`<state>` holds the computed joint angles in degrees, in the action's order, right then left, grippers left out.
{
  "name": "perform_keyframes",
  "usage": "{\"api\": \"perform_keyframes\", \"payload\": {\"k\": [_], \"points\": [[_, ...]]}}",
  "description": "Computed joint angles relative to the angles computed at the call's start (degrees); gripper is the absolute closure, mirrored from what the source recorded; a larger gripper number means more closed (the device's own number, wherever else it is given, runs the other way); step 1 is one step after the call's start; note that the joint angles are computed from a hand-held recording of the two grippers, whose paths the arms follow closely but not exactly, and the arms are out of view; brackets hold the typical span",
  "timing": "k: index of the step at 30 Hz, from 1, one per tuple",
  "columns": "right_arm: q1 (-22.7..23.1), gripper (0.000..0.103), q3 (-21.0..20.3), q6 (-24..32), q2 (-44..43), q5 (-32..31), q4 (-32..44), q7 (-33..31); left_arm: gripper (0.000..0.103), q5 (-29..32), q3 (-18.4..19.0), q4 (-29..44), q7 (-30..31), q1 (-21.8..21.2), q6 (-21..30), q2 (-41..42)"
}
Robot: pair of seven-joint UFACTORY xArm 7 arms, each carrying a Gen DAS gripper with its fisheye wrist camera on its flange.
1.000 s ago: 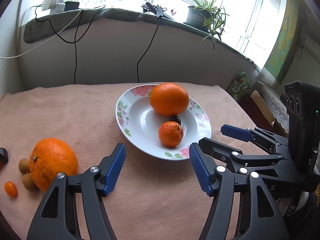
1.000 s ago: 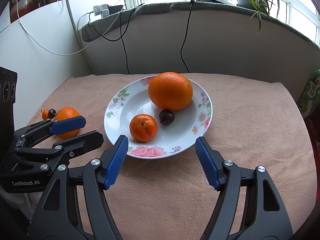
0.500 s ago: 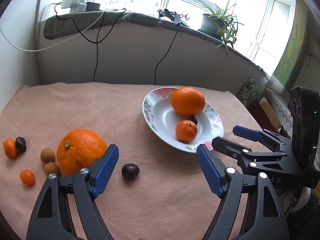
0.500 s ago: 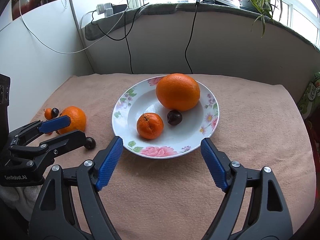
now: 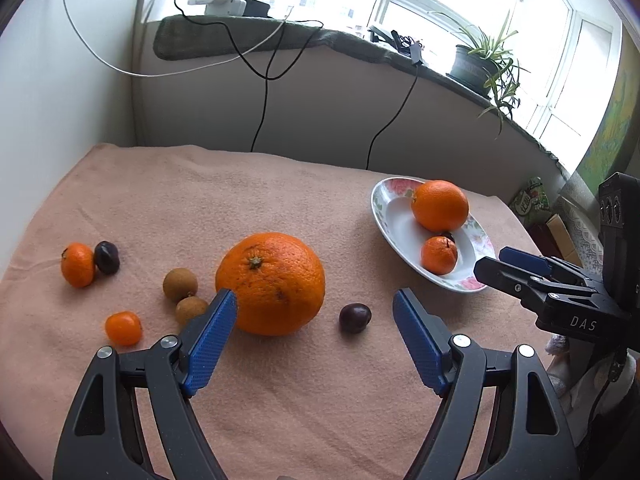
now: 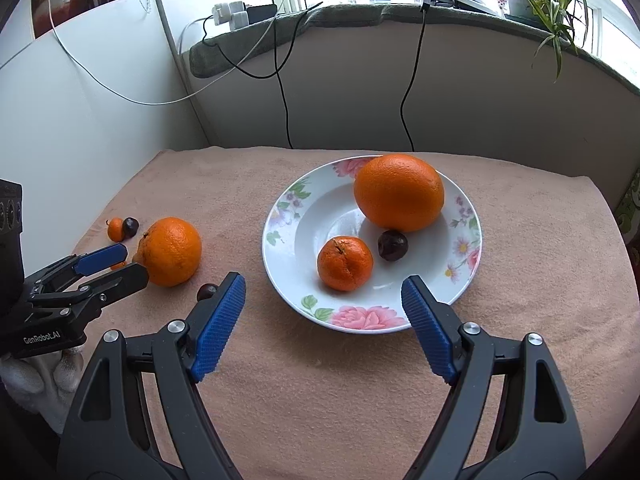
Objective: Organize fruits
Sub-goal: 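Open both tools over the plate and withdraw them toward the remaining fruit, then move the right tool to the big orange and close its fingers around it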
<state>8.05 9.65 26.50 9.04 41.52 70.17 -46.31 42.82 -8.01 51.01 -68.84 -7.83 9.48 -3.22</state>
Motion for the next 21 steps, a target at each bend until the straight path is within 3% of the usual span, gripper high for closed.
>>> {"api": "perform_keyframes", "payload": {"k": [6, 21], "points": [[0.61, 0.02, 0.76, 1.81, 0.73, 0.18, 1.51, -0.43, 0.023, -1.72, 0.15, -3.02, 0.06, 1.33, -0.67, -1.55], [2.5, 0.02, 2.5, 7.6, 5.22, -1.92, 7.78, 0.27, 0.023, -10.3, 0.15, -4.87, 7.56, 2.26, -4.21, -0.8]]}}
